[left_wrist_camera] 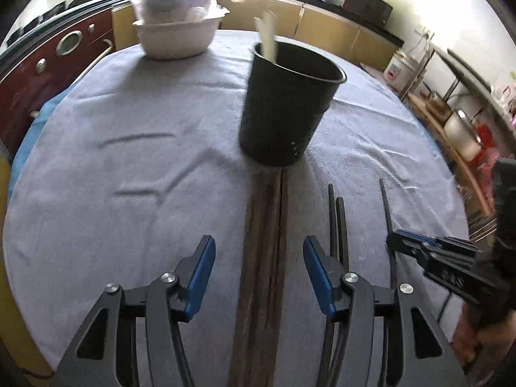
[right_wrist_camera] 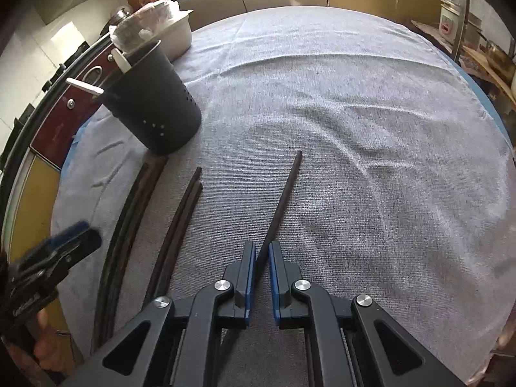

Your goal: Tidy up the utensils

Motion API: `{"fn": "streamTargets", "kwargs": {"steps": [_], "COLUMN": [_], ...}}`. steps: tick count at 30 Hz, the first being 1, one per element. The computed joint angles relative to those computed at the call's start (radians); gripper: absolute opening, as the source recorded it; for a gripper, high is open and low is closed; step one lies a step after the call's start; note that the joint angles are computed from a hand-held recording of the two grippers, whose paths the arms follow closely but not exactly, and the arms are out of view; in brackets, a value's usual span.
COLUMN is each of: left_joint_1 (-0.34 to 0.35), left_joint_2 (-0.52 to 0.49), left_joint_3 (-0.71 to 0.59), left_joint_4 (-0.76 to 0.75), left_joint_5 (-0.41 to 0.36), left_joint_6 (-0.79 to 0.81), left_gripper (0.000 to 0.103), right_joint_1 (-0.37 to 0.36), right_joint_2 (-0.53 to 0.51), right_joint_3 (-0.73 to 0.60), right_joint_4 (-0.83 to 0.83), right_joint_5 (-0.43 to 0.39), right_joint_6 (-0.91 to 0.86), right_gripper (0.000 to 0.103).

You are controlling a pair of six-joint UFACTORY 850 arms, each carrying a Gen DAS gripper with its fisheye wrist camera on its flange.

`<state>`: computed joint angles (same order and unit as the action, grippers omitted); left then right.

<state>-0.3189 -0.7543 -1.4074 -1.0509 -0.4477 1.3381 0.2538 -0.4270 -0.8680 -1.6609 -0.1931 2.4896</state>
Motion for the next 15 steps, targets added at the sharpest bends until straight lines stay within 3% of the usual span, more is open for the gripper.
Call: {"fn": "streamTargets", "kwargs": {"steps": [2,3,5,7,11,15], "left_joint_1": [-0.017,-0.022,-0.023,-0.008,0.044,0.081], "left_joint_2": [-0.016,-0.03,-0.035,-0.03,-0.014,-0.04], "left_joint_3": [-0.018,-0.033,-0.034,-0.029,-0.009,-0.044], "left_joint_4": [0.07,0.104,0.086,0.038,-0.114,-0.07], "left_joint_5": [0.021,0.018,0.027,-0.003,-0.053,-0.061], "left_joint_6": [-0.066,-0.099,-0.081,-0.033,0.075,-0.022], "left_gripper": [0.052,0.033,0.026,0.009,0.006,0.006], "right_joint_1": [-0.003,-0.006,-0.012,-0.015,-0.011,-0.004], "right_joint_2": [-0.001,-0.001,0.003,0.004,0.001,-0.001], "right_joint_3": [0.002,0.004,0.013,0.016,0.018,0.018], "right_joint_4": [-0.053,-0.094,-0.209,-0.281,-0.312,-0.311], "right_joint_5": [0.005,0.009,0.017,0.019,0.004,-0.014], "right_joint_6": [0.05,0.09,0.205,0.275,0.297,0.294], "right_gripper": [0.01,0.01,0.01,0.01,0.01,0.01]}}
